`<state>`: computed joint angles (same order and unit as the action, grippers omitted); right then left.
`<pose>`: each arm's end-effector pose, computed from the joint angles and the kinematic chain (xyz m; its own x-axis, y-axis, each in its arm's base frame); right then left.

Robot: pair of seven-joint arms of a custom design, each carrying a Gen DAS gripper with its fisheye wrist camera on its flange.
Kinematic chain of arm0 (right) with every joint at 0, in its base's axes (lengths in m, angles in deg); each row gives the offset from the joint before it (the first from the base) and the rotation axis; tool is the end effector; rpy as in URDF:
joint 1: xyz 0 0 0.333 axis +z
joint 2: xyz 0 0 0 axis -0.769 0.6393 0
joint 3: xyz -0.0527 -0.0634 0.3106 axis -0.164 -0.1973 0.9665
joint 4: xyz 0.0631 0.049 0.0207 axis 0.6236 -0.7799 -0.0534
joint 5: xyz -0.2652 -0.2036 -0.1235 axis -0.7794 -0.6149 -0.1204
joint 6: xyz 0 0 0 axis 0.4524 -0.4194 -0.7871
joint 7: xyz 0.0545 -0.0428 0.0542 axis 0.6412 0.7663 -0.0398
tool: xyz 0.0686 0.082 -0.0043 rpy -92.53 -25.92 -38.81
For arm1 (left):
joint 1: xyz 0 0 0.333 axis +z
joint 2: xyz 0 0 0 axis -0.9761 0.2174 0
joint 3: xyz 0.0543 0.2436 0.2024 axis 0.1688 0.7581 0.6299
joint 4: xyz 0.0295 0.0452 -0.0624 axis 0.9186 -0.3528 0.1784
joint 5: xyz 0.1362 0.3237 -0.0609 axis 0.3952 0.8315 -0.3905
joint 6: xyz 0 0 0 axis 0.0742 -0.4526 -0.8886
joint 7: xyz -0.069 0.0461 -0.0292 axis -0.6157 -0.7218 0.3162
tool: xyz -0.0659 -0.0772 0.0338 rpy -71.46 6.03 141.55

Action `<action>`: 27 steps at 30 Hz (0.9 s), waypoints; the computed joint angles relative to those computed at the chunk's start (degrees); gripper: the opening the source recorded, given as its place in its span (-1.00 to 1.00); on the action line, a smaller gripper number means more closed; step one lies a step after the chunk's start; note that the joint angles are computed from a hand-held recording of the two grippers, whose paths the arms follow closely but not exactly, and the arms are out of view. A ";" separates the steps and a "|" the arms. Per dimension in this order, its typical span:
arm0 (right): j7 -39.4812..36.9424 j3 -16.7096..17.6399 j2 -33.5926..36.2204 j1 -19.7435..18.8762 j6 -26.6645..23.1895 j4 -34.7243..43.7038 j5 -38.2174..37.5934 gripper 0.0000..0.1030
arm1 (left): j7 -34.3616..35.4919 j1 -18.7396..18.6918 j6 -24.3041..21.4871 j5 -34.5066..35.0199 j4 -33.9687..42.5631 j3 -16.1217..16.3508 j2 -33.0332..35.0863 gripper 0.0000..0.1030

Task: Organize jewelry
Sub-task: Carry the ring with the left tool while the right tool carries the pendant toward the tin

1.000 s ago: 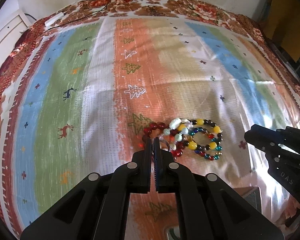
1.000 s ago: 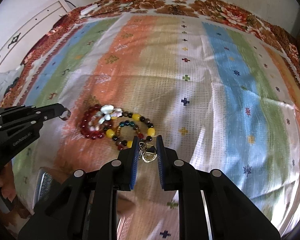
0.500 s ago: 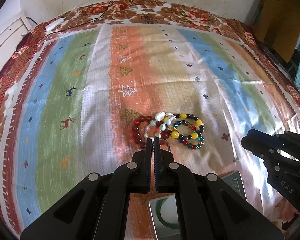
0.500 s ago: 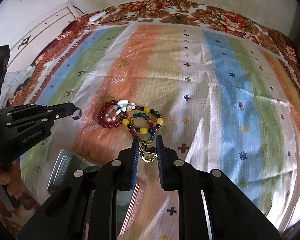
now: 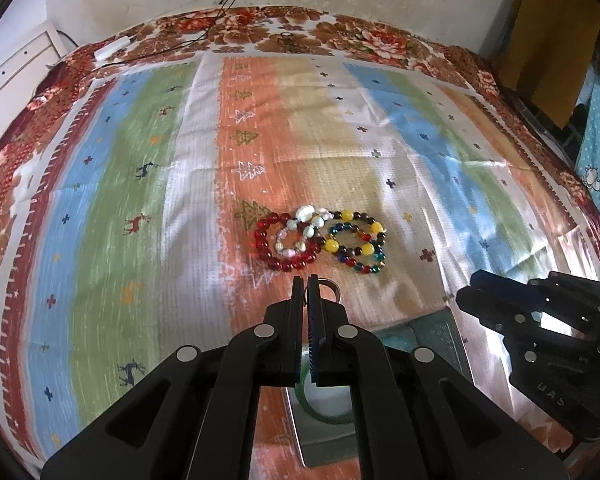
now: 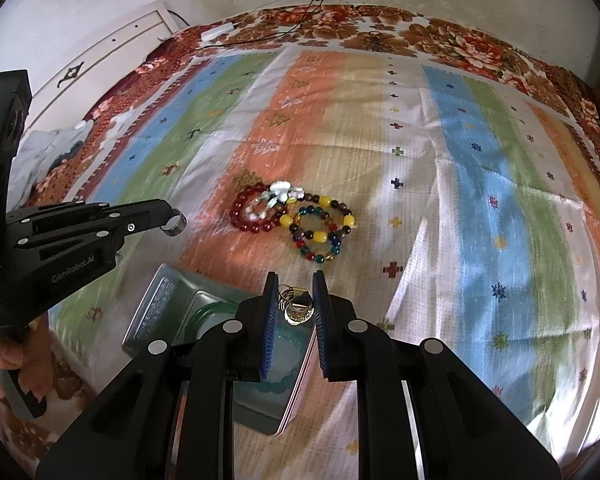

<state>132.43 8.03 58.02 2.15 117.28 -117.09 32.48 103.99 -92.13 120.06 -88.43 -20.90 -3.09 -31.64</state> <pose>0.4797 0.5437 0.6088 -0.0388 -0.9898 -0.1370 -0.8588 0.1031 -0.5018 0.5887 -0.3174 0.5709 -0.4882 -0.8622 0.1354 -0.7727 0.3549 -0.5263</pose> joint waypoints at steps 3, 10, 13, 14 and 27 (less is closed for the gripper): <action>1.34 0.30 -2.51 0.43 2.15 -4.79 -0.44 -0.65 | 0.78 0.24 1.10 -0.69 -2.50 -0.39 -1.75 -0.97; 3.63 1.70 -5.38 1.14 4.02 -10.03 -2.18 -0.65 | 1.92 0.60 3.80 -3.59 -8.82 -0.81 -6.20 -0.97; 4.08 2.01 -6.22 1.24 4.81 -11.35 -2.75 -0.65 | 2.63 0.55 4.79 -4.70 -11.47 -0.78 -8.07 -0.97; 4.42 2.09 -6.72 1.29 5.25 -12.15 -2.98 -0.65 | 2.90 0.52 5.04 -4.98 -12.14 -0.72 -8.57 -0.97; 4.40 4.25 -7.23 -0.52 7.41 -14.18 -0.12 -0.50 | 2.62 -0.27 5.04 -6.28 -14.08 0.09 -9.91 -0.90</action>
<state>136.83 12.28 50.78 1.64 124.69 -131.27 32.36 106.61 -92.41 125.11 -94.71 -34.99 -2.99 -41.55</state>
